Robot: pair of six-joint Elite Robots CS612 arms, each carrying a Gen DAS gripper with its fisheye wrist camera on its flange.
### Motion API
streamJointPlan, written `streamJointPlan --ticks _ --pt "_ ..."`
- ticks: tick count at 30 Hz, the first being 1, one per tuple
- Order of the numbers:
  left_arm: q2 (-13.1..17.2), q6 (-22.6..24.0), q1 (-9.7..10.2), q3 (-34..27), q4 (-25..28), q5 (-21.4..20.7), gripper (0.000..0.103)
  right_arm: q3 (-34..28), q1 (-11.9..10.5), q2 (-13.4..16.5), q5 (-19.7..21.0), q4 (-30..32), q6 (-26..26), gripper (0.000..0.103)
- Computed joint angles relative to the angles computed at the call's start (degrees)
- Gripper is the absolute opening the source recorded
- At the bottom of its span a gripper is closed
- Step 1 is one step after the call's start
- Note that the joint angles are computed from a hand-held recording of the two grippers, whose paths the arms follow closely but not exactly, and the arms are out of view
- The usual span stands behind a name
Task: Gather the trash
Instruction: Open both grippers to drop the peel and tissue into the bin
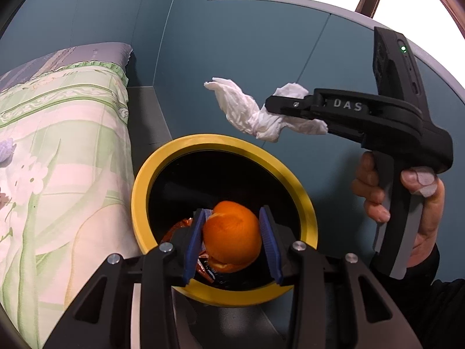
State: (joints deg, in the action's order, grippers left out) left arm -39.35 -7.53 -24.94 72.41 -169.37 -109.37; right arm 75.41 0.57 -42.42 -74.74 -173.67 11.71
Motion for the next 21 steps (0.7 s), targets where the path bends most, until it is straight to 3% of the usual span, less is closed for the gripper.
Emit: streamJointPlan --ticks 2,3,5,7,14,21 --pt "0.07 -0.12 0.00 0.06 -0.75 -0.08 0.038 -0.01 -0.04 0.04 0.37 -0.05 0.03 0.015" --pt "0.03 -0.27 0.02 0.17 -1.23 0.00 0.045 -0.09 -0.08 0.10 0.66 -0.06 0.17 0.015" --pt "-0.09 -0.84 -0.04 0.57 -2.38 1.09 0.057 -0.05 -0.17 0.12 0.76 -0.34 0.74 0.023" --pt "-0.32 -1.54 0.03 1.07 -3.24 1.50 0.066 0.02 -0.30 0.10 0.50 -0.83 1.50 0.039" --pt "-1.07 -3.82 0.65 2.35 -5.27 3.50 0.075 0.55 -0.68 -0.12 -0.42 -2.67 3.54 0.040" --pt "-1.16 -6.72 1.30 2.58 -7.13 7.32 0.085 1.19 -0.70 -0.11 -0.39 -6.39 4.12 0.057"
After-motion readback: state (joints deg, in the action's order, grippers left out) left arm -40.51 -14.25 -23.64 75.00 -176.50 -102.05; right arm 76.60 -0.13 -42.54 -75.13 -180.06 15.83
